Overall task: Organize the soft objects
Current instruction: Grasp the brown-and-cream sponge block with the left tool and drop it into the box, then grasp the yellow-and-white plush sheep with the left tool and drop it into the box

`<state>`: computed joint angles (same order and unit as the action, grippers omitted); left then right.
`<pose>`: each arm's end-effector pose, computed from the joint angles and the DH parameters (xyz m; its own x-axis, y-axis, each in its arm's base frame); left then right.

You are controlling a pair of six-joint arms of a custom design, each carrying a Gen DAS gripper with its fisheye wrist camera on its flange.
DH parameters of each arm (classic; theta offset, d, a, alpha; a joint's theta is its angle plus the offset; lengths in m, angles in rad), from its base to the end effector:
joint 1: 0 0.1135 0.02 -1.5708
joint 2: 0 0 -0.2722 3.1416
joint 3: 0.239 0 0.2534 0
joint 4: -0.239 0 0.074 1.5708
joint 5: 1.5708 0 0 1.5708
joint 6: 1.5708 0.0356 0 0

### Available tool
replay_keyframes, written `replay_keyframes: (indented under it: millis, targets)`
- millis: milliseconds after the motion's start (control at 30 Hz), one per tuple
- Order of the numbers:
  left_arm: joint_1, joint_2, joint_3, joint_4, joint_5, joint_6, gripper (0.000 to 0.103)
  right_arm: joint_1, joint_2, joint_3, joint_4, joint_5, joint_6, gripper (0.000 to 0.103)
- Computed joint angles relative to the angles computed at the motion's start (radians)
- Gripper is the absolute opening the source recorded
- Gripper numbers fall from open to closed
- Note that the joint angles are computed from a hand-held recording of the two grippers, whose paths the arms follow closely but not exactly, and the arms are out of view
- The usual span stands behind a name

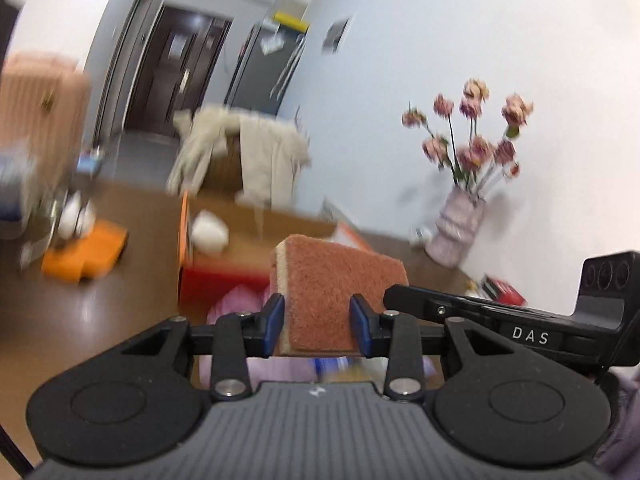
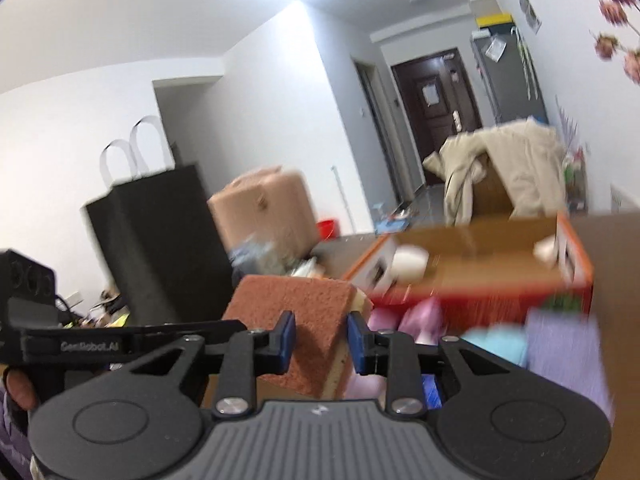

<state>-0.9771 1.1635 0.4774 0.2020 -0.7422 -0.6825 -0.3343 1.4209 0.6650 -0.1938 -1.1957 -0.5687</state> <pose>0.1483 -0.1767 0.2072 -0.3762 -0.2734 -0.8852 0.0501 0.9481 -0.3141 0.2473 -0.0508 0.1866 -0.4366 -0.0572 -0.8978 -0.7434 0.5850 0.3242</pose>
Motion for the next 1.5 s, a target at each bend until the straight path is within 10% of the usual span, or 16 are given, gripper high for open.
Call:
replay_keyframes:
  millis: [167, 400, 533, 767, 1200, 1500]
  targets:
    - [0.391, 0.259, 0.235, 0.028, 0.340, 0.109, 0.036, 0.219, 0.260, 0.291, 0.231, 0.222, 0.363, 0.028]
    - [0.616, 0.598, 0.507, -0.079, 0.519, 0.115, 0.036, 0.383, 0.739, 0.870, -0.032, 0.406, 0.445, 0.029]
    - [0.641, 0.624, 0.477, -0.077, 0.549, 0.139, 0.037, 0.394, 0.850, 0.975, -0.136, 0.399, 0.419, 0.030]
    - [0.596, 0.546, 0.432, -0.115, 0.440, 0.165, 0.050, 0.412, 0.837, 0.946, -0.181, 0.432, 0.361, 0.030]
    - [0.278, 0.070, 0.257, -0.309, 0.046, 0.107, 0.083, 0.126, 0.332, 0.550, -0.117, 0.268, 0.177, 0.056]
    - [-0.078, -0.013, 0.232, -0.499, -0.231, -0.128, 0.092, -0.155, 0.108, 0.357, -0.232, 0.103, -0.059, 0.074]
